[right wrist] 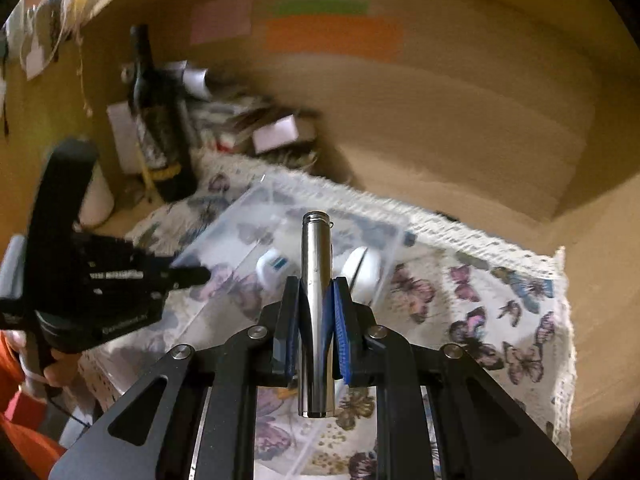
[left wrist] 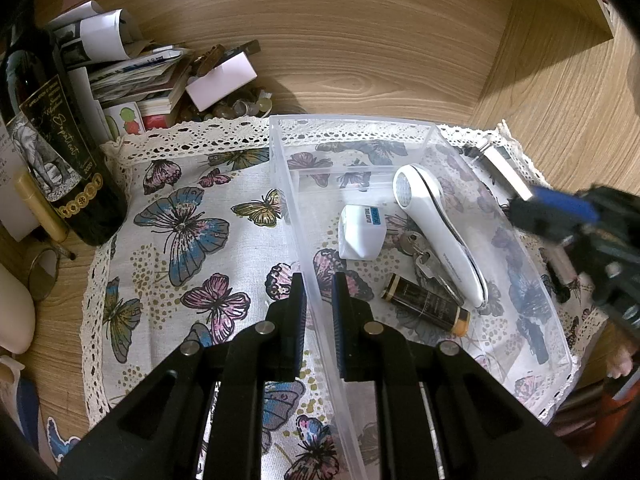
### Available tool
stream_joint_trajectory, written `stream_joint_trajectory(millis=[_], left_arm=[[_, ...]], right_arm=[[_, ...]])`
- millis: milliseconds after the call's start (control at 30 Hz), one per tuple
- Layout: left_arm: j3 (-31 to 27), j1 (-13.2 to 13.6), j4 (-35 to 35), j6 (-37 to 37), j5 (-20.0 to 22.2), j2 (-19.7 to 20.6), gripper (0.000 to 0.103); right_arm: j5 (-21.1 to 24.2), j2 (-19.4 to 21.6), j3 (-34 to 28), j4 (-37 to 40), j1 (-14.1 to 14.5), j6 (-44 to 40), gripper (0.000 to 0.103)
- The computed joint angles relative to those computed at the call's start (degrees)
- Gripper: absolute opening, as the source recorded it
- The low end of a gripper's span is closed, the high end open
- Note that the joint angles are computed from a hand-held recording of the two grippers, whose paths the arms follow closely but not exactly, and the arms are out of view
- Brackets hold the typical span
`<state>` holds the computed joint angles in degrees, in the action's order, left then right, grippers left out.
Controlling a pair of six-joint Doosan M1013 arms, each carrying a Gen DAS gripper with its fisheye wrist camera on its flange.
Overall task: Organize rigid objects
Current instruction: 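Carry the silver cylinder into the tray beside the keys and release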
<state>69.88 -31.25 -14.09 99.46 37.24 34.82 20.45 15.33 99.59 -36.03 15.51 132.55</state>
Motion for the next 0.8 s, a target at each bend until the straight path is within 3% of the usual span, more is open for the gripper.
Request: stream_joint_trajectory(millis=[167,300,567,800], left_arm=[[0.04,-0.01,-0.05,0.08,-0.04,-0.01,0.012],[0.01,0.0,-0.16,0.14,-0.01,0.01,0.012],[0.08,0.0,-0.11,0.16,-0.07,-0.03,0.012],[0.03,-0.01,-0.07,0.13,-0.02,0.0,0.012]], right_arm=[[4.06,2.4,-2.61,12.81,-0.41,-14.4,0.015],[7.85,4.07,-4.5,17.74,-0.55,-20.66,0.015],[12.64,6.17,-7.05,22.82,-0.75,-28.65,0.015],[14.09,6.85,-7.96,21.8,-0.35,-27.98,0.015]])
